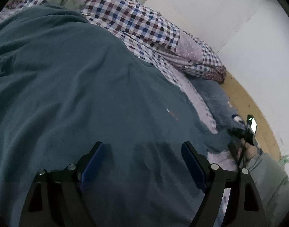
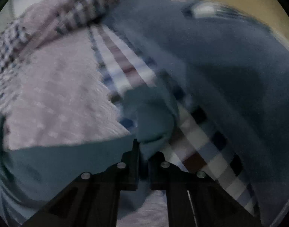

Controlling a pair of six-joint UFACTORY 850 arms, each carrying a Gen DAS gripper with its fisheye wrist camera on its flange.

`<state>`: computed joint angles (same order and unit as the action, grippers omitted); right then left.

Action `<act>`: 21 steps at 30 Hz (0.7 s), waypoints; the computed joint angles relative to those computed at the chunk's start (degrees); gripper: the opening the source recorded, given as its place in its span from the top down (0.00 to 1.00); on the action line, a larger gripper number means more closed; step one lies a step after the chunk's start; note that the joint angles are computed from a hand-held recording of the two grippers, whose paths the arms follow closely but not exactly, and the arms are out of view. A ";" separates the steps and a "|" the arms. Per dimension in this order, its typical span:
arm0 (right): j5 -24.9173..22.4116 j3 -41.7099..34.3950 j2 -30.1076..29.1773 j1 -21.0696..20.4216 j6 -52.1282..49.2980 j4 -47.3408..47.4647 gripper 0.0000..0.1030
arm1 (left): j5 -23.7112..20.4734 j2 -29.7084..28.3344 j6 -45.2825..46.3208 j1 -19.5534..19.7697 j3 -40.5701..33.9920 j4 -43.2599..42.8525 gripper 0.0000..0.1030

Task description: Fold clothes

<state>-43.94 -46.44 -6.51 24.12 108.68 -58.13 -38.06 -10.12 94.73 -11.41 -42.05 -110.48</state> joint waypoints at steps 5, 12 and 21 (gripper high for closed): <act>-14.42 -10.59 -1.26 11.79 -3.06 -10.48 0.95 | -9.52 0.85 -5.30 4.24 -0.29 1.45 0.17; -12.74 -31.42 -15.50 28.28 -15.50 -20.08 0.95 | -13.85 -0.51 -9.15 9.33 -1.28 0.38 0.17; 2.18 -51.09 -37.38 33.65 -43.43 14.05 0.76 | -13.49 -7.07 -17.02 10.23 -5.22 3.83 0.17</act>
<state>-41.76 -97.54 -43.89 57.76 65.25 -44.08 -51.55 -17.19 77.70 -1.18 -47.27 -106.66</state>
